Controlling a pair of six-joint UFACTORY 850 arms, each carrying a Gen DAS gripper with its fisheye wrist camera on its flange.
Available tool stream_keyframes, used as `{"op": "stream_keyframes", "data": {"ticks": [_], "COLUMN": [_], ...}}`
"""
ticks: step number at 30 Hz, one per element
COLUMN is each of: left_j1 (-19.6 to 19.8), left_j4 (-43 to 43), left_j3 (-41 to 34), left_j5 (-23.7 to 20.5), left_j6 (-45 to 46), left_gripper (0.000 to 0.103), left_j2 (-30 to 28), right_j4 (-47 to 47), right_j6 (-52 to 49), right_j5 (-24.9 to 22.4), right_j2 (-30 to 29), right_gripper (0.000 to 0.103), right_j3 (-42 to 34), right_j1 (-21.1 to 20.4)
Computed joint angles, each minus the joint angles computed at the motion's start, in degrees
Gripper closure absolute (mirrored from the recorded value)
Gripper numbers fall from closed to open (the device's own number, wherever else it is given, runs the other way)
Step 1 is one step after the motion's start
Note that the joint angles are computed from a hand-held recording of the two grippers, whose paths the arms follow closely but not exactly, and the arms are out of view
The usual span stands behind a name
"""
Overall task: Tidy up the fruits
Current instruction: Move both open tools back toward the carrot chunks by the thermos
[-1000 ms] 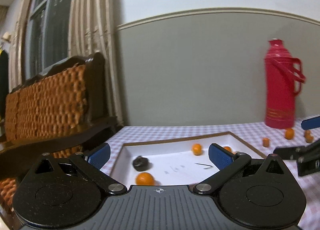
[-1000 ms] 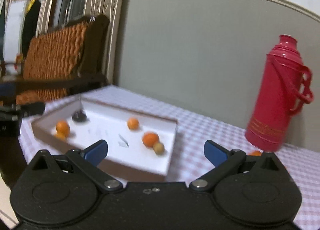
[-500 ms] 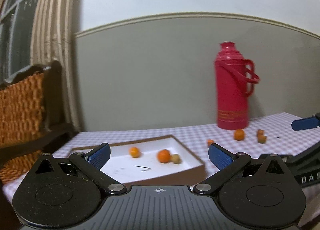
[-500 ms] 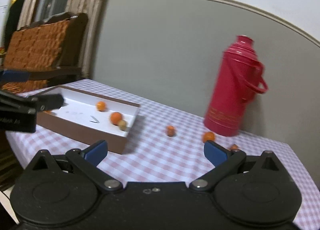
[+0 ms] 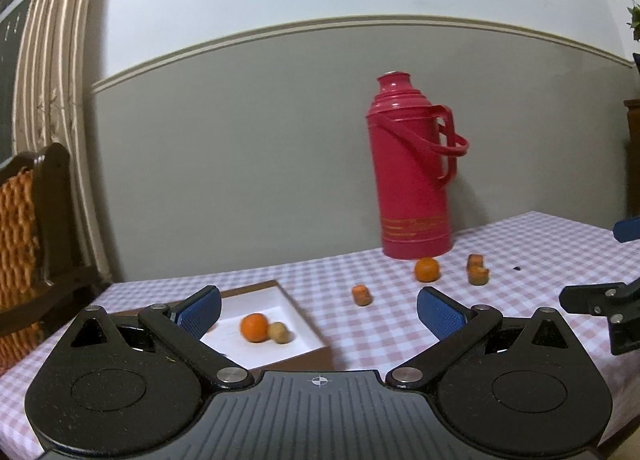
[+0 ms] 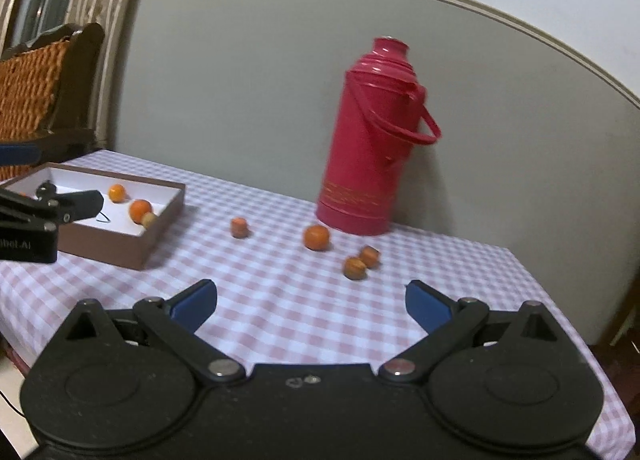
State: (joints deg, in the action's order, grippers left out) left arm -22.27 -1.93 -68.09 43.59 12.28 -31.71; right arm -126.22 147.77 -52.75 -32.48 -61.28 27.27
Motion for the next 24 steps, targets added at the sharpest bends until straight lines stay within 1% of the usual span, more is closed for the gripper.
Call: {"op": "stream_keyframes", "data": {"ticks": [5,10,13,16,22,23,24], "left_j1": [-1.1,-2.0,-2.8,-3.1,-4.1,-4.2,-4.5], "left_j4": [0.7,0.5,-3.4,-3.2,-3.9,-4.3,-5.9], "left_j3": [-0.9,-2.2,-4.0,-6.1,-12.0,-13.3,-14.4], "left_j5": [-0.7,-1.9,-2.2,-3.2,-4.3,-4.7,-5.0], "left_j6": [-0.8,-2.6,-1.2,-2.3,-0.4,0.1,1.4], "left_gripper": [0.000,0.000,0.000,0.000,0.000,0.000,0.000], "left_j2": [-0.8,-1.9,-3.1,-4.5,-8.4,-9.3,-10.0], "right_j4": [-0.2,-1.6,-1.8,-2.3,-2.4,-2.2,-2.6], "right_j6": [1.5,4.4,5.1,5.5,5.4,5.0,5.2], "right_j5": [-0.7,-1.0,-0.6,-0.6,-0.8,-0.4,0.2], "right_j2": [0.8,1.1,0.7,0.0,-2.9,-3.6,-4.3], "right_gripper": [0.009,0.014,0.014,0.014,0.014,0.015,0.017], "right_j3": [1.9,2.7,1.7,0.4,-3.6,-4.6,-5.6], "right_j1": [-0.5,-1.2,-1.7,-2.2,-3.9,-4.5,-5.1]}}
